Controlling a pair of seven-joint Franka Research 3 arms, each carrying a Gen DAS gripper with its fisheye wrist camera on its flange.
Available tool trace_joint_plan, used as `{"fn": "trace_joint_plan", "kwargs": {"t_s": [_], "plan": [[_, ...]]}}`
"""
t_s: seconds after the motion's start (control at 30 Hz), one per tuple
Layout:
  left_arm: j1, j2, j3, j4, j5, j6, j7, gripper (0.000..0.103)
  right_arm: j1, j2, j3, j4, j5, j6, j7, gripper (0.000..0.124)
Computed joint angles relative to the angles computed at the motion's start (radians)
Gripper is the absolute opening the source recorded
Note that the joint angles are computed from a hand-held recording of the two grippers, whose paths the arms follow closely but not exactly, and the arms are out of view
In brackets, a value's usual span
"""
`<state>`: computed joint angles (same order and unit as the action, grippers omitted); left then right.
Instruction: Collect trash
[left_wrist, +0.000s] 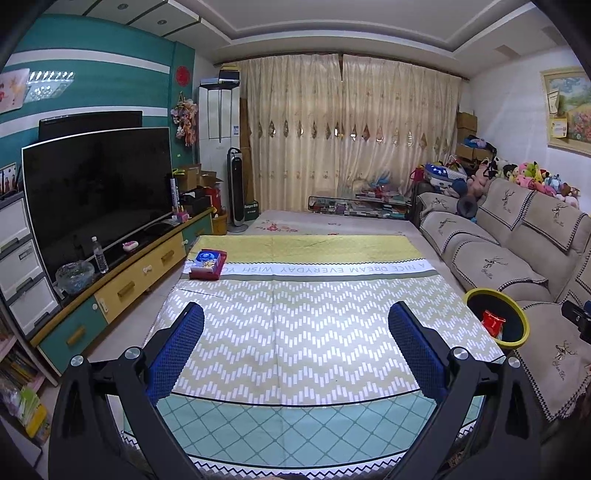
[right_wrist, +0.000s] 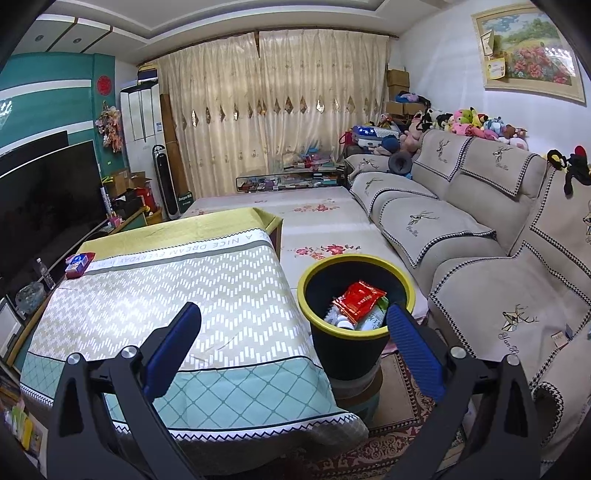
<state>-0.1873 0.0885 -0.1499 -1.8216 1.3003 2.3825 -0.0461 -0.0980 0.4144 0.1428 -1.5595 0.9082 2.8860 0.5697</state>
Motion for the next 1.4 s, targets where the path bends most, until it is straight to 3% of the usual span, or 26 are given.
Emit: {"fn": "trace_joint_plan", "kwargs": {"t_s": [1.4], "plan": [[-0.006,0.028,0.012,0.012,-0.027,0.049,0.024,0.098,0.005,0.0,-0.003,-0.009,0.014,-0.023,-0.008,0.096]]}}
